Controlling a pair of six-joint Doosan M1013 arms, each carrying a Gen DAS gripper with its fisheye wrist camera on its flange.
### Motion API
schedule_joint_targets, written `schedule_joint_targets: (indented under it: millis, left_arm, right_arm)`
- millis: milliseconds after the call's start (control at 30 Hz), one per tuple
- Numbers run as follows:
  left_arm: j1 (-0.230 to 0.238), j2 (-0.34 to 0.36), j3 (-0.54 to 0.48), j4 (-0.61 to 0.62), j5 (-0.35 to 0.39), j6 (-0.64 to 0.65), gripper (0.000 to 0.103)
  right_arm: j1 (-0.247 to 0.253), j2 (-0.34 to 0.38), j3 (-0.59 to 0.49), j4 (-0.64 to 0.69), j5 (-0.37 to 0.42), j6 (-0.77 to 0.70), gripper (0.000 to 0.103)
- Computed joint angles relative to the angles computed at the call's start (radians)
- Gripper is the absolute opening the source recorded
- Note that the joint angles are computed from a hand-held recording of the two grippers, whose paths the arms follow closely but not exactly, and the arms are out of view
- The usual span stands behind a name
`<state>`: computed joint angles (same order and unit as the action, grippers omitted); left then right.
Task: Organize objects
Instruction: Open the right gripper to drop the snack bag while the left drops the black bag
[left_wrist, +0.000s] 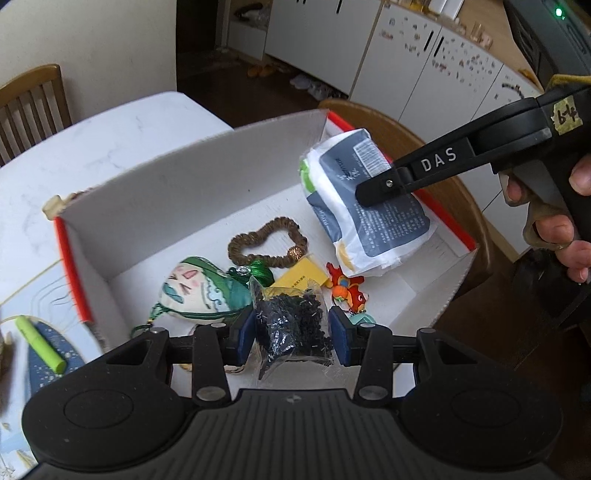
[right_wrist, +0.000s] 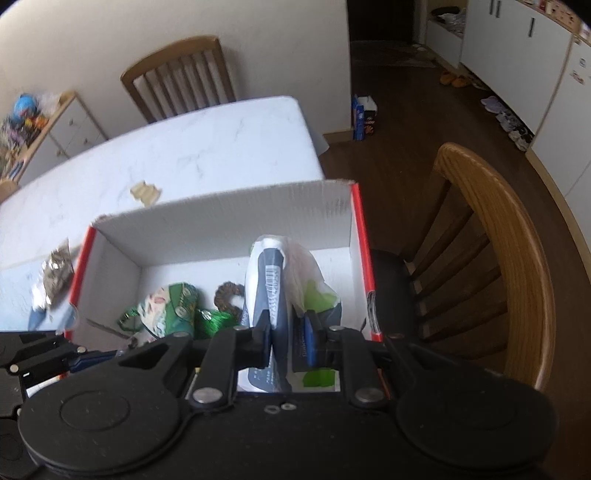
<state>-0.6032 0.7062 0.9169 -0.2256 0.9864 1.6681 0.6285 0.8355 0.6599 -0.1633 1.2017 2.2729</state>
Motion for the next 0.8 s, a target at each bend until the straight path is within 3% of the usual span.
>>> schedule_joint_targets:
  millis: [400,800]
  left_arm:
    - [-0.025,0.090,-0.131,0.023,0.118,-0.025,0.042]
    - [-0.033,0.130,-0.192,0.047,0.179,-0.050,0.042]
  right_arm:
    - [-0.008,0.049,-0.046,0.037,0.043,-0.147,0.016]
    - [-0.019,0.016,0.019,0.075,-0.016,-0.161,0.026]
